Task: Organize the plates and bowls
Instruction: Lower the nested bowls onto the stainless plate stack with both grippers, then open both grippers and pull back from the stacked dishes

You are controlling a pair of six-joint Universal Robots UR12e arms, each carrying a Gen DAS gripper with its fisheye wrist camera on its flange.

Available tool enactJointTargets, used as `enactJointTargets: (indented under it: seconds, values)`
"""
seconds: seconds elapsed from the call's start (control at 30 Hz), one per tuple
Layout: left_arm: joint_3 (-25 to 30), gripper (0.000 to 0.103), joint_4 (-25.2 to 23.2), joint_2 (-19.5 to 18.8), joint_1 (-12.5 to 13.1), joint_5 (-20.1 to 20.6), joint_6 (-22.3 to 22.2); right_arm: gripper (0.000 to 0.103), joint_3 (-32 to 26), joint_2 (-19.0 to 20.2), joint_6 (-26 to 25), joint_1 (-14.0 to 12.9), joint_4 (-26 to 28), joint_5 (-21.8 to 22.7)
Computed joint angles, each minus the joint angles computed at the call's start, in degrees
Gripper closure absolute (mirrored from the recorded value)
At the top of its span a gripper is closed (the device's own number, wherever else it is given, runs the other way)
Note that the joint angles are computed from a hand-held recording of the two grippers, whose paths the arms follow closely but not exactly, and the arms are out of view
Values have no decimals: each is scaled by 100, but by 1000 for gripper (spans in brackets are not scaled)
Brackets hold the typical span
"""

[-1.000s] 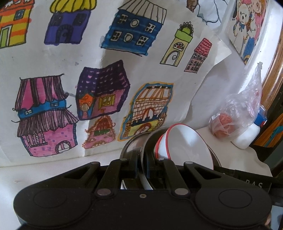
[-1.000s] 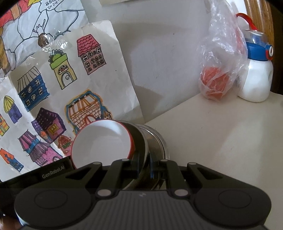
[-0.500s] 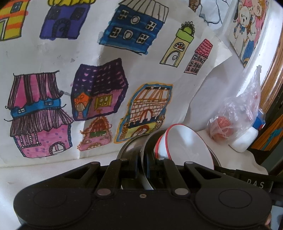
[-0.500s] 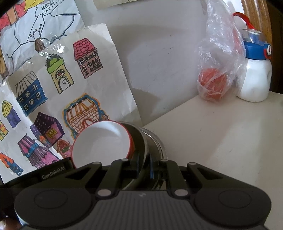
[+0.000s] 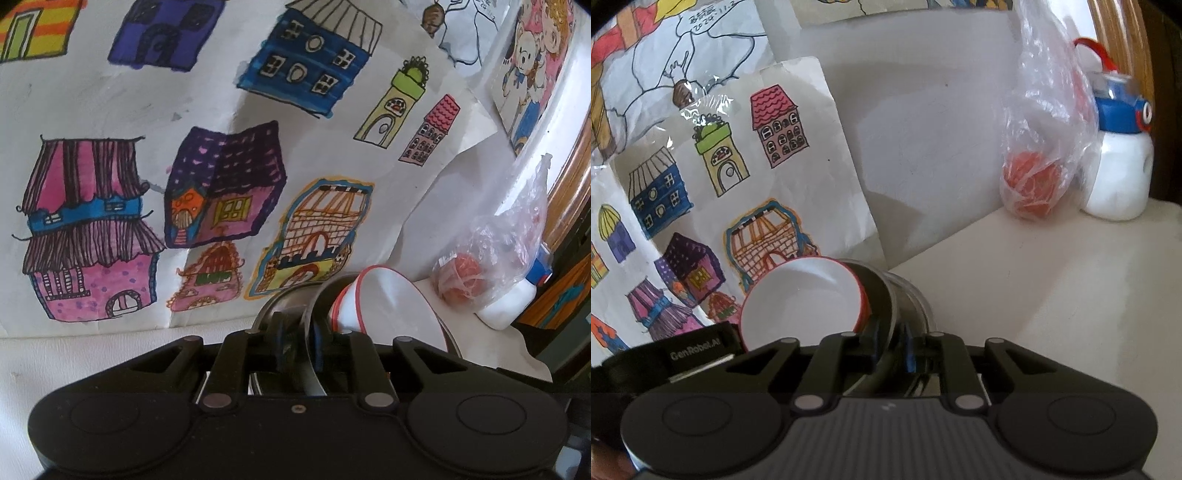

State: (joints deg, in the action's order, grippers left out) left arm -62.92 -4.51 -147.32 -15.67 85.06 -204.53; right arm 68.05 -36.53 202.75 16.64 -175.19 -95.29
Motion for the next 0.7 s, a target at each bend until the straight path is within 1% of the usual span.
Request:
enactJointTargets:
  seconds: [0.07,0.17,0.33,0.4,0.5,0.57,0.63,0.7]
  values:
    - [-19,85,22,8,-3,26,2,72,10,8,-31,22,-43,-148]
    - [-111,84,89,56,14,19,-23,64,61,-5,48,12,-108,-169]
    - [-190,84,140,101,23,23,-49,56,116,-26,71,8,-160,-207]
    - [-203,84,144,111,24,23,-51,51,134,-30,80,11,-179,-249]
    - [-224,84,145,123,24,32,-38,39,186,-49,115,8,-208,-296]
    - [-262,83,132,153,19,66,2,30,210,-58,87,23,-228,-421]
    - [-306,79,136,192,3,156,21,25,248,-72,54,36,-267,-527]
    - [-347,78,151,219,9,146,-5,20,291,-94,32,48,-297,-608]
